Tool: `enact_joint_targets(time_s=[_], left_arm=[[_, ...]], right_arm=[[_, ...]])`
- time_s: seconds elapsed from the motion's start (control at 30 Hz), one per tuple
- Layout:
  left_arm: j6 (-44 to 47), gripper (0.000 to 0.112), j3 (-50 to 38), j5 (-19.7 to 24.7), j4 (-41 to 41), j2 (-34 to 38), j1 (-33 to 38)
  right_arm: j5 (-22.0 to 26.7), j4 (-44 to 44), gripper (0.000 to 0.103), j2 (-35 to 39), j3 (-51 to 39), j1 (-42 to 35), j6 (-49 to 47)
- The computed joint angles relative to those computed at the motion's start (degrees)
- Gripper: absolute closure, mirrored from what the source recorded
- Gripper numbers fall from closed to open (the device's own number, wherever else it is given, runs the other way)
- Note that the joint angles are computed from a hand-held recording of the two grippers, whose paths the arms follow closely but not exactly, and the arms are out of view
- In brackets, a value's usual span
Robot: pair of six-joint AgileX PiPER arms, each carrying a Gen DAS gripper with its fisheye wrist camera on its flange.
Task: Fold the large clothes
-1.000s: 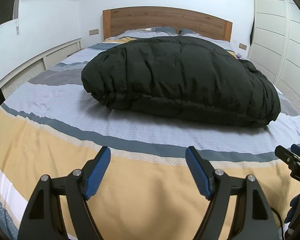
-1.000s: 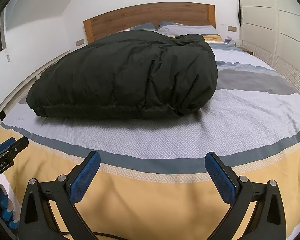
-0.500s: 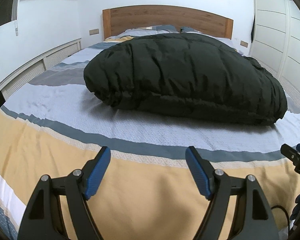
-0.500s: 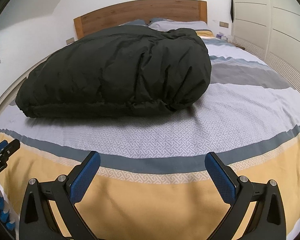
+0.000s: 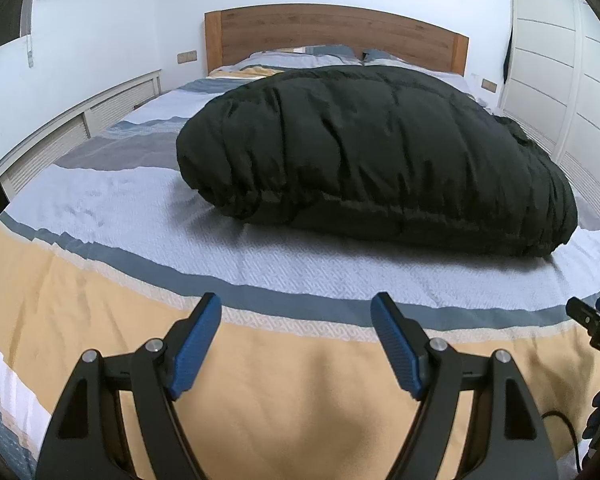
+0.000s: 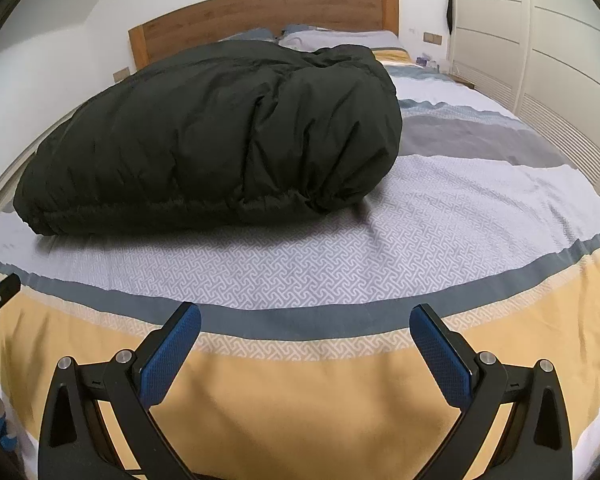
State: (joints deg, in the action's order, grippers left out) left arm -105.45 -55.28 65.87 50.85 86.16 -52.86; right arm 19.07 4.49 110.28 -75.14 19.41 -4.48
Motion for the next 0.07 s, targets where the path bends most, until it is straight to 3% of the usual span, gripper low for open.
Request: enact_joint_targets(time_s=[0.07], left_arm=[[1.19, 0.036, -0.43, 0.82, -0.16, -0.63, 0.36]], right_arm=[[1.26, -1.08, 0.001, -0.03, -0.87, 0.21, 1.23]])
